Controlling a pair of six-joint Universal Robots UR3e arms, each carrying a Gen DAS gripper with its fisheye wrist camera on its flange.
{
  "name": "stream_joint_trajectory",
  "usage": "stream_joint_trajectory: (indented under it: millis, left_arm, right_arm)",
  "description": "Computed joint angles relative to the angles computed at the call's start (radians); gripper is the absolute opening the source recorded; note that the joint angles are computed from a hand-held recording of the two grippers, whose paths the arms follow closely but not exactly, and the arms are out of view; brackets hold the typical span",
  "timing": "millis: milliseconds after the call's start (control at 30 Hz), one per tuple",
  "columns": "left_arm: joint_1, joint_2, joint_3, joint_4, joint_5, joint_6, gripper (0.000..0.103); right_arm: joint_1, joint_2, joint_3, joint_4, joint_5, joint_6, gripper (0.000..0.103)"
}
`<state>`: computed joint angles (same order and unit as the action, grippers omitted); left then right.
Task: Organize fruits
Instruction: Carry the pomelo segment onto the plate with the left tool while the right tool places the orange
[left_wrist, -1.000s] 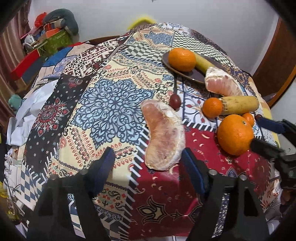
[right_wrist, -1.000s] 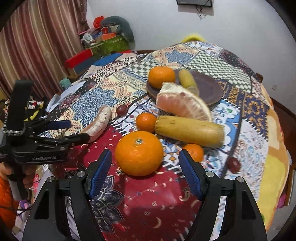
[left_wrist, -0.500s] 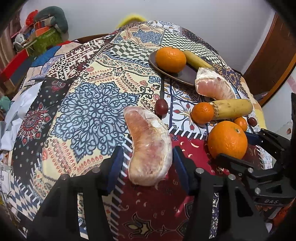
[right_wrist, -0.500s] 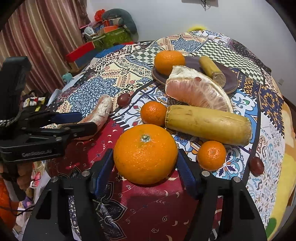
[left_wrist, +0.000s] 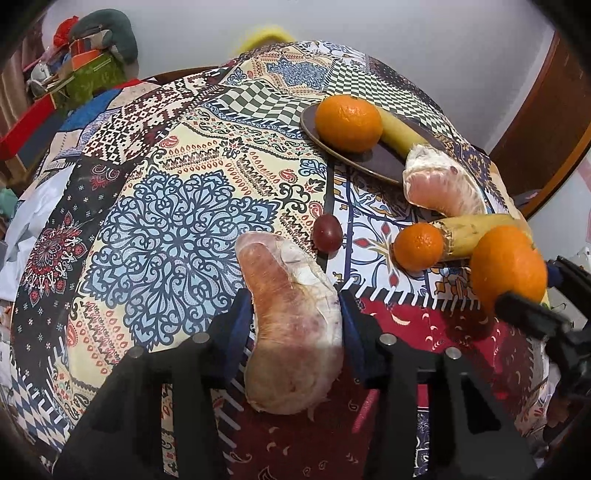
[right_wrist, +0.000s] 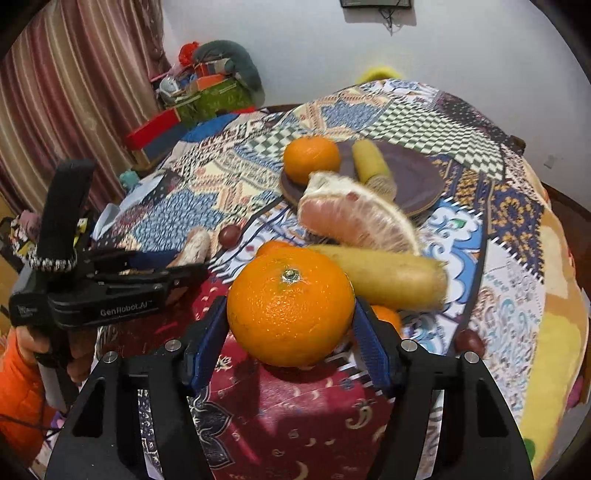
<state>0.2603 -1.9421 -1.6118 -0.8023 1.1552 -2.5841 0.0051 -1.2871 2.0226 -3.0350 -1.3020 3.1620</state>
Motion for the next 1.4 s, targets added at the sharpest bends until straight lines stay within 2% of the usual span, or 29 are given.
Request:
stream_joint_trajectory:
  millis: [333, 700, 1100, 1400]
  left_arm:
    - [0.019, 0.076, -0.015, -0.024, -0.052, 0.019, 0.043]
    - [-0.005, 0.098, 0.094, -0.031, -0.121, -0.018, 0.043]
    - [-0.077, -0.031, 0.309, -0.027, -0.146, -0.095, 0.043]
    - [-0.143, -0.207, 0.548, -0.062, -0.133, -0.154, 0.043]
  right_arm:
    - [-0.072, -0.079, 0.042, -0.031, 0.009, -0.004, 0.063]
    - [-0.136, -0.121, 0.021, -0.043, 0.0, -0.012, 0.063]
    - [-0.204, -0.087, -0.056, -0.048, 0.027, -0.017, 0.063]
    - [-0.216, 0.028, -0.192, -0.027, 0.028, -0.032, 0.063]
